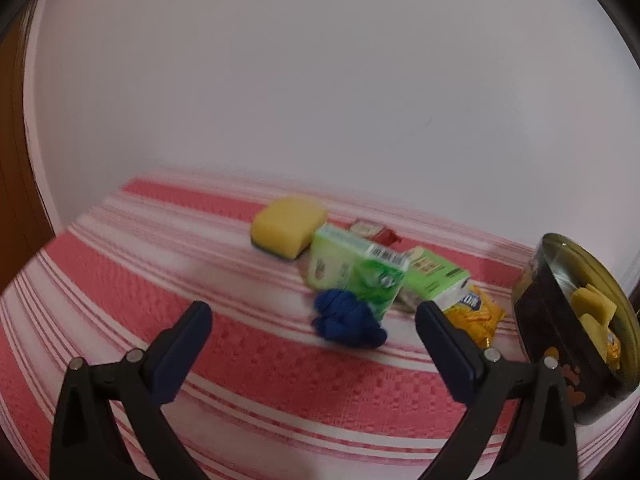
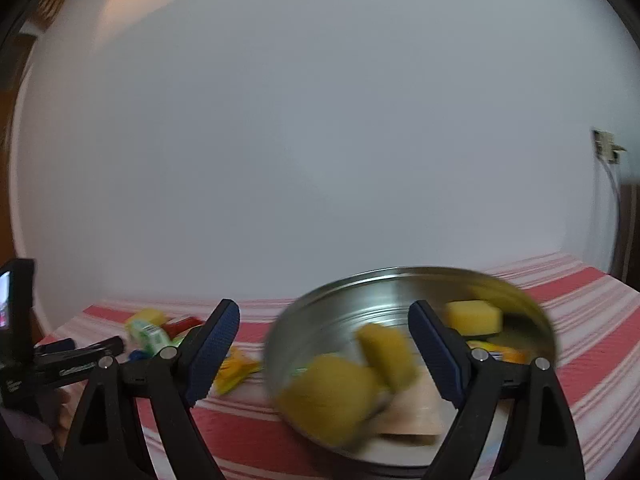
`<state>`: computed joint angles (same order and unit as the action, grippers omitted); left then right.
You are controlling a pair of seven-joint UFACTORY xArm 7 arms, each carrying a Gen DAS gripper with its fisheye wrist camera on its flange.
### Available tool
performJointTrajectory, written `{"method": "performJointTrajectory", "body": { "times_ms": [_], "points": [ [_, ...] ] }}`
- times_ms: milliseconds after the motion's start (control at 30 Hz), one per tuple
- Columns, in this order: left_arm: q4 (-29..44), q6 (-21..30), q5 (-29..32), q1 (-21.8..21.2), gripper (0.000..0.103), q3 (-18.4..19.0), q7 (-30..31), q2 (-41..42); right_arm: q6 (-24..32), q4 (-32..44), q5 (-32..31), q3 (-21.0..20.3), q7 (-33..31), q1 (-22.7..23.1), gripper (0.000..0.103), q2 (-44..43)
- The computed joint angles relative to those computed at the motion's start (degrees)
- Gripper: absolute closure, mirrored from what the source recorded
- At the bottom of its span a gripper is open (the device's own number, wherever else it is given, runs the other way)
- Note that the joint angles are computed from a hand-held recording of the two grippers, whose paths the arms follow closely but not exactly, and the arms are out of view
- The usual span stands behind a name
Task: Organize objects
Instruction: 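Move both tools back toward the remaining pile, then grasp the blue cloth with the left tool while the right grasps a green tissue pack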
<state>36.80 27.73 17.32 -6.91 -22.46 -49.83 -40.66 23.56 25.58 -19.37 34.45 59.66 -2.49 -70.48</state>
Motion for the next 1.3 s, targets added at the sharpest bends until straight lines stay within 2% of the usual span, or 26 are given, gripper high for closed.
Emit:
{"method": "performJointTrajectory", "body": {
  "times_ms": [100, 200, 300, 467, 600, 700, 767, 933, 1067, 1133, 1200, 1300],
  "points": [
    [1.43, 1.85, -1.92, -2.02, 0.001, 1.89, 2.13, 3.19, -2.53, 1.76, 0.19, 1.3, 0.3, -0.6, 0.015, 3.81],
    [3.16, 4.39, -4.51, -4.66, 0.006, 4.31, 5.04, 6.84, -3.41, 3.54, 0.29, 1.69, -0.61, -0.03, 0.015, 7.93],
    [5.1, 6.32, -5.77, -5.29, 0.011, 5.42, 6.04, 10.15, -3.24, 4.6, -0.07, 1.78, -1.87, 1.03, 0.015, 10.25],
    [8.04, 6.52, -2.18, -3.81, 0.011, 3.95, 4.32, 13.57, -3.32, 5.39, -0.07, 0.55, -2.79, 1.69, 0.015, 13.09],
    [5.89, 2.83, -6.67, -7.04, 0.018, 8.72, 8.0, 13.23, -3.59, 5.43, -0.34, 0.05, -3.14, 2.25, 0.015, 13.9],
    [3.88, 0.55, -10.29, -8.89, 0.031, 11.64, 12.46, 11.86, -3.55, 5.52, -0.72, 0.34, -3.45, 2.37, 0.015, 14.48],
    [2.77, -1.21, -13.78, -11.43, 0.05, 14.48, 18.13, 11.35, -3.28, 6.02, -0.99, 0.66, -3.51, 2.15, 0.015, 14.99],
    [2.33, -0.75, -15.67, -10.2, 0.051, 13.4, 22.22, 10.38, -2.85, 6.72, -1.39, 0.38, -4.46, 2.95, 0.015, 16.27],
    [1.56, -1.01, -16.6, -8.73, 0.052, 12.95, 22.5, 9.41, -3.62, 7.93, -1.71, 0.04, -5.92, 3.75, 0.015, 19.4],
    [0.82, -1.06, -15.7, -6.72, 0.052, 11.91, 21.12, 8.2, -4.08, 8.62, -1.91, -0.05, -6.54, 3.97, 0.015, 21.01],
    [1.04, -1.22, -12.56, -3.07, 0.052, 8.71, 17.48, 7.72, -4.77, 9.57, -2.23, 0.29, -6.73, 3.56, 0.015, 22.86],
    [0.24, -2.53, -9.24, -0.28, 0.052, 6.69, 13.9, 5.98, -4.98, 12.28, -3.5, 1.49, -7.43, 1.95, 0.015, 27.05]
  ]
}}
